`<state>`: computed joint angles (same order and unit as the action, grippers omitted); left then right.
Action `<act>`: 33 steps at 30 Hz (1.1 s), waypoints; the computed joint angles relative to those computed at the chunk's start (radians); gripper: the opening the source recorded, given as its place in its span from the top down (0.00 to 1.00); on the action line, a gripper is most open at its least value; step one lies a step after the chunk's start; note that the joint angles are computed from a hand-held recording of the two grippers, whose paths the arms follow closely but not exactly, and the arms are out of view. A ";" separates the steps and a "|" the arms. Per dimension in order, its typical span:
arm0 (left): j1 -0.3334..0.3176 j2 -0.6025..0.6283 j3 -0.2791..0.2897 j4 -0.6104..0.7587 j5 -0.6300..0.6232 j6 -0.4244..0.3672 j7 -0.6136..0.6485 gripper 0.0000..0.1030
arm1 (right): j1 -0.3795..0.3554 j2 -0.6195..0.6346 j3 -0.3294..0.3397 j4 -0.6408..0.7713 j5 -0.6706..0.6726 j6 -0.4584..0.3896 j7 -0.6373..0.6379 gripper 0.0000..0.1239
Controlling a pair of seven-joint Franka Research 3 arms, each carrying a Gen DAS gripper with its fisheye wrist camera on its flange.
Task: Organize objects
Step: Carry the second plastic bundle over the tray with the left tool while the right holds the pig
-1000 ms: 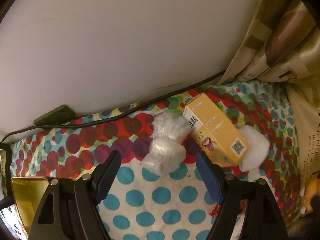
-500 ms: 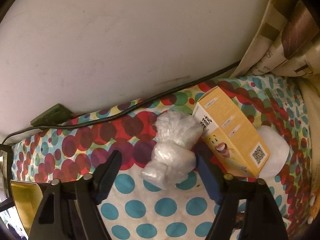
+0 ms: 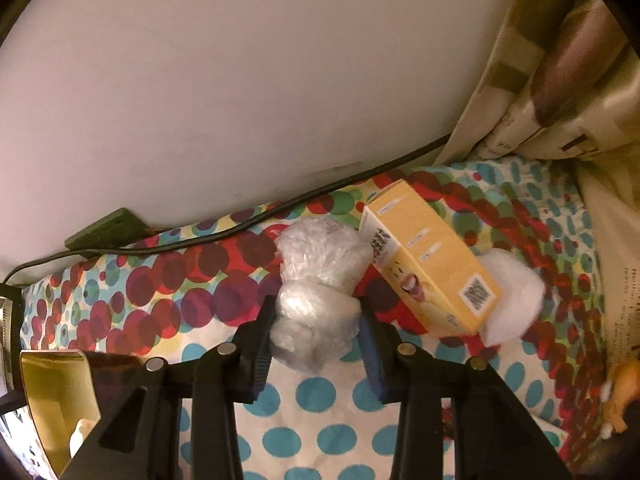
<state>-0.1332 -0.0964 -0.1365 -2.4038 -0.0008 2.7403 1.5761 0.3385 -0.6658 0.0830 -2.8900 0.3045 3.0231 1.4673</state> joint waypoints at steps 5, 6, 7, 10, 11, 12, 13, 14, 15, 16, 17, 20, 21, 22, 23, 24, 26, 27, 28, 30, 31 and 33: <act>-0.016 -0.099 0.021 -0.064 -0.061 -0.002 0.033 0.63 | 0.017 0.007 -0.010 0.005 0.004 0.007 -0.010 0.71; -0.021 -0.114 0.028 -0.070 -0.071 -0.002 0.036 0.63 | 0.016 0.007 -0.007 0.004 0.004 0.010 -0.009 0.71; -0.027 -0.150 0.035 -0.097 -0.084 0.001 0.038 0.63 | 0.015 0.006 -0.003 0.004 0.003 0.013 -0.008 0.71; -0.048 -0.231 0.046 -0.138 -0.115 -0.013 -0.004 0.63 | 0.024 0.009 -0.002 0.006 0.005 0.015 -0.010 0.71; -0.056 -0.267 0.056 -0.163 -0.126 -0.015 -0.013 0.63 | 0.030 0.009 -0.004 0.008 0.006 0.013 -0.011 0.71; -0.057 -0.315 0.066 -0.192 -0.128 -0.026 -0.025 0.63 | 0.037 0.011 -0.006 0.010 0.008 0.013 -0.013 0.71; -0.052 -0.345 0.070 -0.203 -0.118 -0.040 -0.039 0.63 | 0.038 0.011 -0.003 0.011 0.008 0.015 -0.013 0.71; -0.045 -0.390 0.074 -0.228 -0.106 -0.054 -0.057 0.63 | 0.043 0.012 -0.003 0.013 0.008 0.015 -0.014 0.71; -0.039 -0.436 0.085 -0.253 -0.096 -0.070 -0.066 0.63 | 0.053 0.016 -0.008 0.017 0.010 0.017 -0.019 0.71; -0.031 -0.482 0.091 -0.277 -0.084 -0.088 -0.079 0.63 | 0.059 0.017 -0.008 0.019 0.012 0.019 -0.021 0.71; -0.020 -0.523 0.099 -0.298 -0.072 -0.107 -0.094 0.63 | 0.068 0.020 -0.011 0.023 0.014 0.021 -0.025 0.71; 0.023 -0.639 0.120 -0.350 -0.033 -0.168 -0.140 0.63 | 0.095 0.038 -0.017 0.037 0.022 0.029 -0.039 0.71; 0.042 -0.675 0.126 -0.364 -0.019 -0.191 -0.153 0.63 | 0.110 0.045 -0.024 0.043 0.026 0.032 -0.046 0.71; 0.058 -0.702 0.130 -0.377 -0.006 -0.204 -0.168 0.63 | 0.123 0.050 -0.028 0.047 0.031 0.034 -0.052 0.71; 0.077 -0.735 0.140 -0.392 0.006 -0.224 -0.178 0.63 | 0.135 0.058 -0.030 0.053 0.036 0.037 -0.057 0.71; 0.092 -0.758 0.148 -0.403 0.017 -0.238 -0.186 0.63 | 0.147 0.064 -0.032 0.059 0.040 0.039 -0.063 0.71; 0.133 -0.804 0.159 -0.426 0.045 -0.264 -0.203 0.63 | 0.172 0.077 -0.037 0.069 0.049 0.045 -0.077 0.71; 0.150 -0.819 0.168 -0.435 0.056 -0.277 -0.206 0.63 | 0.185 0.084 -0.039 0.075 0.053 0.048 -0.084 0.71; 0.162 -0.827 0.173 -0.442 0.063 -0.282 -0.212 0.63 | 0.198 0.090 -0.042 0.080 0.058 0.049 -0.092 0.71; 0.176 -0.843 0.196 -0.459 0.065 -0.293 -0.211 0.63 | 0.218 0.100 -0.041 0.092 0.067 0.052 -0.104 0.71; 0.183 -0.846 0.201 -0.466 0.066 -0.294 -0.212 0.63 | 0.229 0.106 -0.041 0.098 0.070 0.052 -0.111 0.71; 0.190 -0.851 0.211 -0.484 0.065 -0.290 -0.208 0.63 | 0.238 0.109 -0.032 0.104 0.075 0.053 -0.117 0.71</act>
